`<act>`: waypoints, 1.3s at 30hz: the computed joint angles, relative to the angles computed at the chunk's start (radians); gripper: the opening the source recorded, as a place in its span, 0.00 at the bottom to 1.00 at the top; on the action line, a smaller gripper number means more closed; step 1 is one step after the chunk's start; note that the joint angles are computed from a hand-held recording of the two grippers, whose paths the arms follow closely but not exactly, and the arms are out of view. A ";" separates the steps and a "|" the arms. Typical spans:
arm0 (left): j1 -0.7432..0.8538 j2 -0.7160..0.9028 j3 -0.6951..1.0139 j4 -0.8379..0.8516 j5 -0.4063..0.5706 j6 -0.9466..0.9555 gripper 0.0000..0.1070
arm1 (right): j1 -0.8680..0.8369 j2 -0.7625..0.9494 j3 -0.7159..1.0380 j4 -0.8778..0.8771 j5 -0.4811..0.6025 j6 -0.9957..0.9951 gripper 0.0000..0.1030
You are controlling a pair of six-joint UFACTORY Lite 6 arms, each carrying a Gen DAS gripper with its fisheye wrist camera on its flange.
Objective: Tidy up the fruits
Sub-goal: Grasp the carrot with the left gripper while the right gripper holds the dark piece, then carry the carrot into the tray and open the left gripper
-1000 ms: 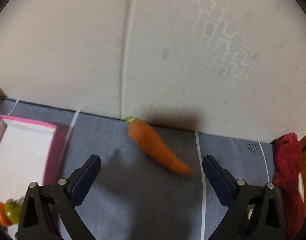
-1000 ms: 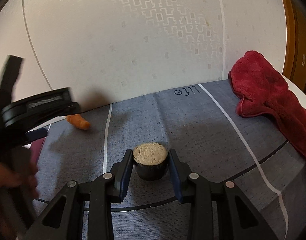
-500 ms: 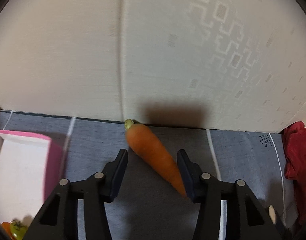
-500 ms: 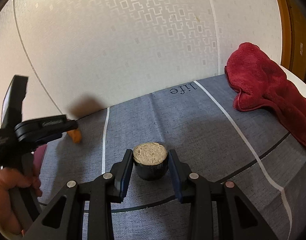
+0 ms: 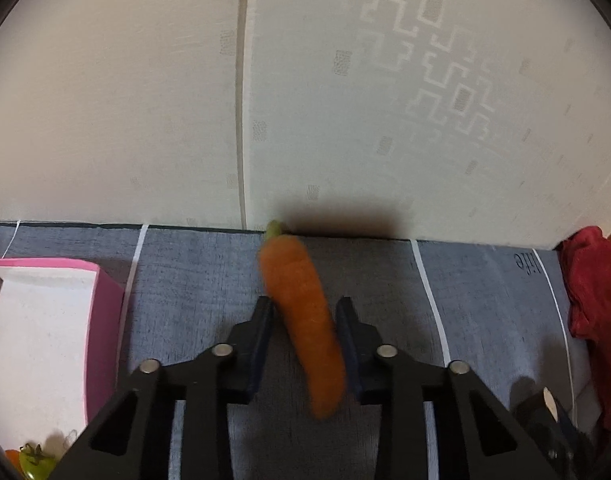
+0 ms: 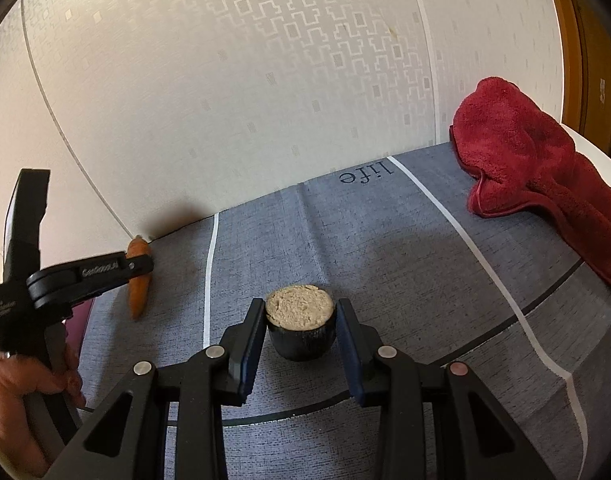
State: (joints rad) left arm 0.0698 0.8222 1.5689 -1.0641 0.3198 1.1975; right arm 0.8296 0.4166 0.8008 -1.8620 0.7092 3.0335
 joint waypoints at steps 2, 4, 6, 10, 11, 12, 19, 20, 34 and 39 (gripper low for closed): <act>0.025 -0.075 -0.098 -0.108 0.016 0.120 0.25 | 0.001 0.001 0.000 -0.003 0.001 0.004 0.35; 0.040 -0.119 -0.155 -0.167 0.027 0.200 0.25 | 0.001 0.001 0.000 -0.003 0.002 0.004 0.34; 0.051 -0.150 -0.196 -0.196 0.028 0.256 0.25 | 0.002 0.002 0.002 -0.001 0.002 0.001 0.35; 0.058 -0.206 -0.252 -0.199 0.010 0.244 0.33 | 0.005 -0.003 -0.005 0.002 0.009 0.002 0.35; 0.057 -0.196 -0.233 -0.161 0.019 0.202 0.39 | 0.006 -0.003 -0.005 0.003 0.010 0.002 0.35; 0.050 -0.183 -0.210 -0.128 0.018 0.169 0.41 | 0.007 -0.003 -0.005 0.003 0.010 0.002 0.35; 0.003 -0.023 -0.002 0.190 -0.016 -0.144 0.41 | -0.009 -0.003 -0.008 -0.035 -0.011 0.032 0.35; -0.012 -0.008 0.015 0.193 -0.024 -0.137 0.33 | -0.012 -0.003 -0.009 -0.038 -0.012 0.034 0.35; 0.178 -0.254 -0.313 -0.207 0.159 0.330 0.24 | -0.007 -0.010 -0.029 -0.083 0.007 0.058 0.34; 0.266 -0.358 -0.409 -0.223 0.262 0.367 0.24 | 0.012 -0.018 -0.032 -0.055 0.021 0.033 0.34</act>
State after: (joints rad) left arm 0.3354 0.4645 1.1603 -1.2874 0.5818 1.5645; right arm 0.8413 0.3989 0.7688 -1.9170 0.7304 3.0669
